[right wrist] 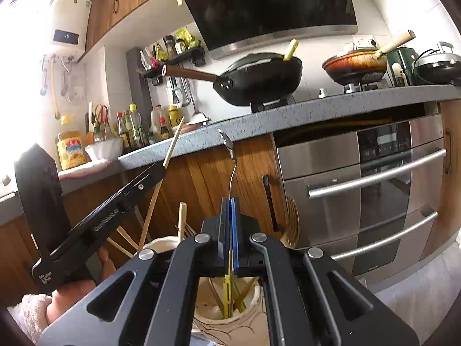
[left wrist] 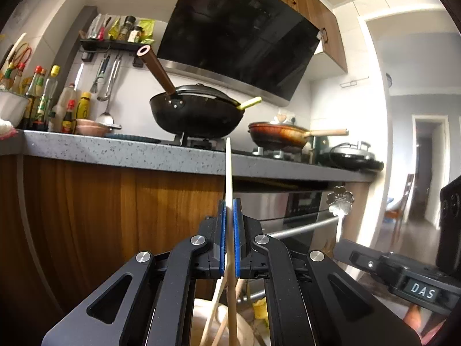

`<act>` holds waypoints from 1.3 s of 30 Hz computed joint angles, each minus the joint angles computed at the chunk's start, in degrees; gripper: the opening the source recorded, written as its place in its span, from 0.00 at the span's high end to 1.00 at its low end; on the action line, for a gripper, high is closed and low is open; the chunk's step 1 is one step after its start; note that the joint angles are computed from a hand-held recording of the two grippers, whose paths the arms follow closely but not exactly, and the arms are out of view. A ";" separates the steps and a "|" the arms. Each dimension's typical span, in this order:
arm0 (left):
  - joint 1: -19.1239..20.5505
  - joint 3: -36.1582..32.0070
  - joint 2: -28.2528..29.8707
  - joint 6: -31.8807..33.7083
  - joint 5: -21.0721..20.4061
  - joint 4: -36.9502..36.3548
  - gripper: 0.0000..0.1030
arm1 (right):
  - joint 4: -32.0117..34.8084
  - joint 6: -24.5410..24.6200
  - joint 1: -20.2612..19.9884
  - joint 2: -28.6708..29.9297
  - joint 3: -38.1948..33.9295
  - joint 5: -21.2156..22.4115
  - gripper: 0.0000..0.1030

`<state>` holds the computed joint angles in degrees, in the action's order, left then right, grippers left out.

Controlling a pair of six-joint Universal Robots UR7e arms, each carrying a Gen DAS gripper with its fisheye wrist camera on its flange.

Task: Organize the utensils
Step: 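Lower the chopstick into the larger compartment while the right tool lowers the spoon into the smaller one, then open both tools, releasing the chopstick and spoon, and lift the left tool away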

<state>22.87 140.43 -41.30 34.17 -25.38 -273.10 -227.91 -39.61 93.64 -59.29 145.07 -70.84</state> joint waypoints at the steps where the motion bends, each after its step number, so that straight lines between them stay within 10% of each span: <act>1: 0.34 -0.52 0.60 0.80 -0.03 -0.78 0.95 | 0.34 -0.09 -0.15 0.13 -0.07 -0.10 0.99; 9: -1.67 -1.35 4.66 12.33 1.13 -9.03 0.95 | 0.99 -0.97 -0.34 1.59 -0.24 -1.07 0.99; 39: -5.66 1.96 -0.62 9.88 9.92 -5.06 0.80 | 8.84 -3.68 0.12 2.35 -1.72 -5.02 0.99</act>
